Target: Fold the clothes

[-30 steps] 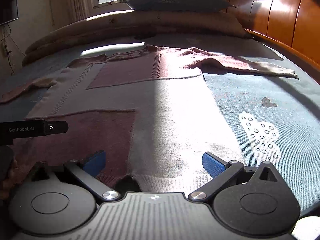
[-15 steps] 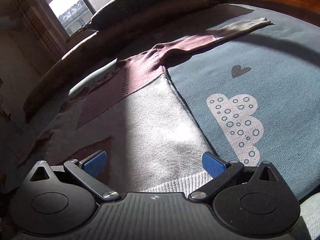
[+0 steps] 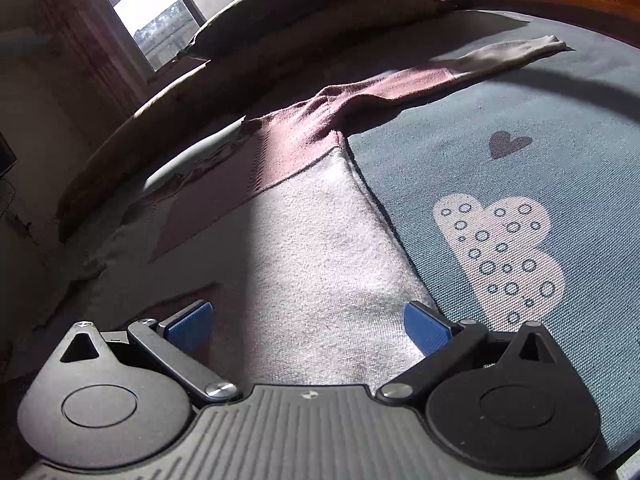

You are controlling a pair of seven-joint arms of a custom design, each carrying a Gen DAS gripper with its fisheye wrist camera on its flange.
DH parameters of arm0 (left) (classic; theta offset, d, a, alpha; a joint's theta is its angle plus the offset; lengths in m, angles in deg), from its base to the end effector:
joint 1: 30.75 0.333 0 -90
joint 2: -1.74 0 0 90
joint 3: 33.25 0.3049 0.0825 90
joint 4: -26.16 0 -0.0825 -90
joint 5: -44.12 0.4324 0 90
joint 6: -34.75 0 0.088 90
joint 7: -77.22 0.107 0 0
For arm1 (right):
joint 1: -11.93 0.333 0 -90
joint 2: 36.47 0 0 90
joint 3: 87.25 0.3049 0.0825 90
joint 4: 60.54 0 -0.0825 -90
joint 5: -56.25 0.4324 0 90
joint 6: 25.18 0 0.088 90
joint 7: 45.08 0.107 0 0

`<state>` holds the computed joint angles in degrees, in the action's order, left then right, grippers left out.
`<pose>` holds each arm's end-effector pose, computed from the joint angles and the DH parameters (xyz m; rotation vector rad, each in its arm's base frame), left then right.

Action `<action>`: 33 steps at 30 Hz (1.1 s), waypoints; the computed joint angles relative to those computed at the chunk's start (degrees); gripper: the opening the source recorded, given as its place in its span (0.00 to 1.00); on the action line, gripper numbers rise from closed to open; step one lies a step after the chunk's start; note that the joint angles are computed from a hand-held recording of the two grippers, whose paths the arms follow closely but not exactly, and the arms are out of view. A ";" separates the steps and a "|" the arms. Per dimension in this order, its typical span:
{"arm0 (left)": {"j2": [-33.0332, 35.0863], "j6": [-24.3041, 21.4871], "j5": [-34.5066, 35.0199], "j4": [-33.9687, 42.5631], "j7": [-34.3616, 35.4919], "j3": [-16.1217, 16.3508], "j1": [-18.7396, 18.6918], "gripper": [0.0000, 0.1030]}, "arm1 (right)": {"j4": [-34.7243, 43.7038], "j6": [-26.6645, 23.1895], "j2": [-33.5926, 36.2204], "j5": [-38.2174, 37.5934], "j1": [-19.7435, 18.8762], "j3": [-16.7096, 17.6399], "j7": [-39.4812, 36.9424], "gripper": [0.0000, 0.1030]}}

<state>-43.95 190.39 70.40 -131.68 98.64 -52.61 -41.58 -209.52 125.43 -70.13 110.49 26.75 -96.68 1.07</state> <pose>0.3527 -0.2186 0.4778 -1.9914 1.4359 -0.9031 0.4566 0.0231 0.4714 -1.6760 1.4480 -0.1494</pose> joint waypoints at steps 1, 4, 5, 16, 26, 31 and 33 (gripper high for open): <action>-0.02 0.08 0.02 -0.05 -0.01 0.03 -0.02 0.99 | -0.12 0.23 -0.11 -1.08 -0.30 0.66 -0.09 1.00; -0.24 0.36 -0.14 -0.27 -0.04 0.31 -0.15 0.99 | -0.53 0.31 -0.65 -5.08 -1.20 2.21 0.27 1.00; -0.36 0.55 -0.28 -0.41 -0.03 0.49 -0.23 0.99 | -0.63 0.23 -0.96 -7.06 -1.95 3.21 1.72 1.00; -0.77 1.57 -1.48 -0.92 0.76 0.91 -0.20 0.99 | -3.18 9.26 -1.91 -16.02 3.09 6.70 0.93 1.00; -0.03 -0.28 -0.49 0.08 1.82 0.11 -0.17 0.99 | -8.57 10.19 -7.57 -26.44 1.68 8.33 3.59 1.00; -0.03 -0.19 -0.07 -0.02 1.99 0.17 -0.28 0.99 | -7.77 11.92 -6.42 -26.90 6.00 7.69 2.64 1.00; -0.02 -0.33 -0.08 0.00 2.32 0.38 -0.49 0.99 | -8.31 12.29 -5.78 -28.76 4.68 9.90 4.70 1.00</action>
<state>-43.97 190.06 70.32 -131.68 100.96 -52.23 -42.07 -217.83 137.72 -75.91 81.73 31.44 -86.78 5.78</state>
